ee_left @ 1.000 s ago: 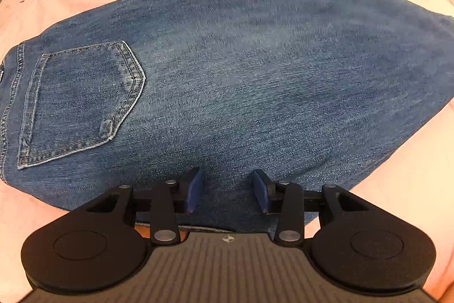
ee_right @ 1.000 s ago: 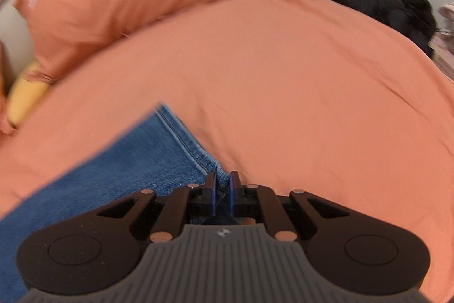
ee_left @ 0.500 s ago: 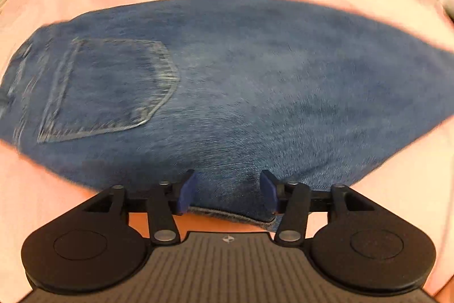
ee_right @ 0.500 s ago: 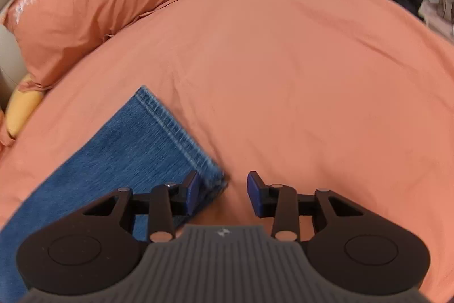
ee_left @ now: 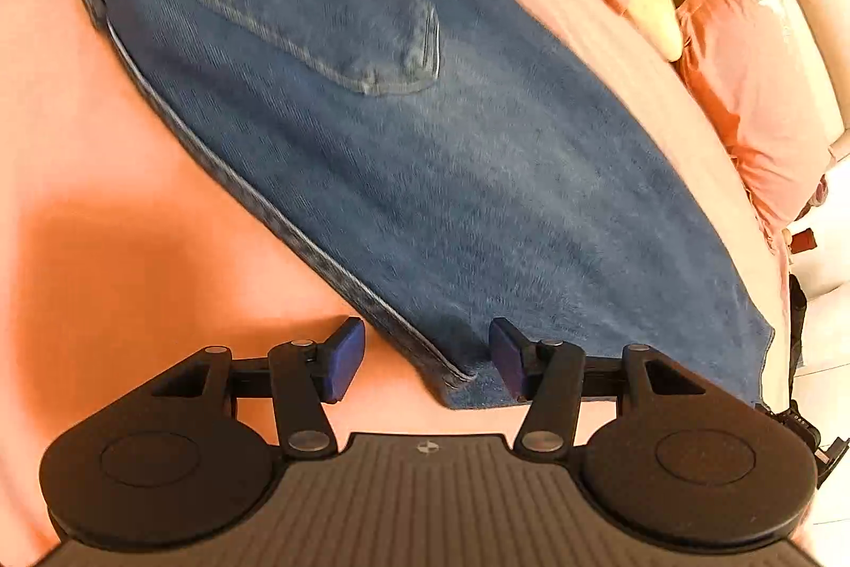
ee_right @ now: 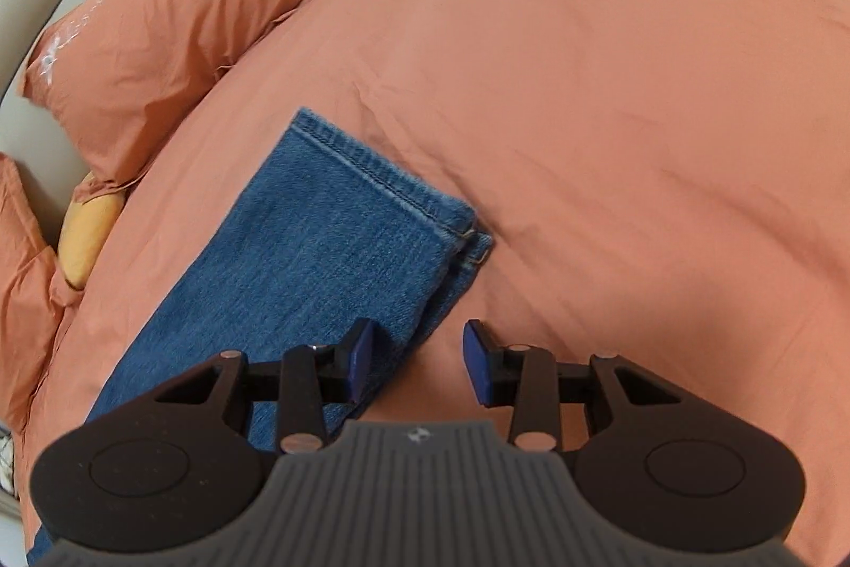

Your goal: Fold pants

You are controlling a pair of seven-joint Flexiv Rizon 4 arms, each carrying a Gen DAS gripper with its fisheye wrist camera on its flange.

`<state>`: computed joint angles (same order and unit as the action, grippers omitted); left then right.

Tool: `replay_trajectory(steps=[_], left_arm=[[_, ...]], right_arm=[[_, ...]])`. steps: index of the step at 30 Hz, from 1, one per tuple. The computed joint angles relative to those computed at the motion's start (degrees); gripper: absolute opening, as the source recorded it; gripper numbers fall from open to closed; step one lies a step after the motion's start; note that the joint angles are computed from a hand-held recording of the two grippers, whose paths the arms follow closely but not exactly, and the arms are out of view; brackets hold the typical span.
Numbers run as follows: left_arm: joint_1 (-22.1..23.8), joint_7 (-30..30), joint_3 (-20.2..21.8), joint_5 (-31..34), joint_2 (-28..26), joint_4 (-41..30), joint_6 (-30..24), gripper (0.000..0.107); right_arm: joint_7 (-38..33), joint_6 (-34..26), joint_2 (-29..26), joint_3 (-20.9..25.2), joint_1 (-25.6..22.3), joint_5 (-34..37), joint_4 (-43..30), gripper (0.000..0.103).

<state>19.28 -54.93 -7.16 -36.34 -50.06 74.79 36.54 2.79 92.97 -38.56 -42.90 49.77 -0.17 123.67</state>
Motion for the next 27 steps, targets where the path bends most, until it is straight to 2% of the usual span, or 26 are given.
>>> replay_trajectory(steps=[4, 7, 10, 13, 18, 22, 27], left_arm=[[-3.2, 4.9, 2.0, 6.3, 1.1, 1.3, 4.3, 0.061], [-7.4, 8.9, 5.3, 15.5, 1.7, 0.3, 6.0, 0.061], [-9.9, 6.4, 7.4, 19.8, 0.7, -3.0, 4.5, 0.062], [-10.3, 5.6, 7.3, 21.6, -0.2, -5.7, 2.4, 0.062], [-10.1, 7.5, 7.0, 23.5, 0.3, -9.3, -1.5, 0.060], [-10.7, 9.6, 6.4, 24.4, 1.2, -11.3, -3.2, 0.058], [-11.4, 13.8, 3.3, 21.7, 1.9, -12.7, -3.3, 0.058]], right_arm=[[0.8, -2.1, -0.4, -1.1, 0.5, -0.8, -0.4, 0.034], [0.0, -3.6, -0.1, -0.8, -0.4, -3.2, -0.9, 0.034], [0.2, -3.7, -0.1, -0.5, -1.2, -4.6, -0.9, 0.034], [1.8, -1.3, -1.2, -0.4, -1.7, -3.4, -0.9, 0.034], [3.0, 5.2, -4.0, 0.9, -3.1, 3.5, -0.6, 0.033], [2.4, 10.5, -5.6, 4.4, -5.8, 9.0, -1.3, 0.032], [0.8, 16.5, -7.6, 8.4, -8.7, 15.1, -2.4, 0.028]])
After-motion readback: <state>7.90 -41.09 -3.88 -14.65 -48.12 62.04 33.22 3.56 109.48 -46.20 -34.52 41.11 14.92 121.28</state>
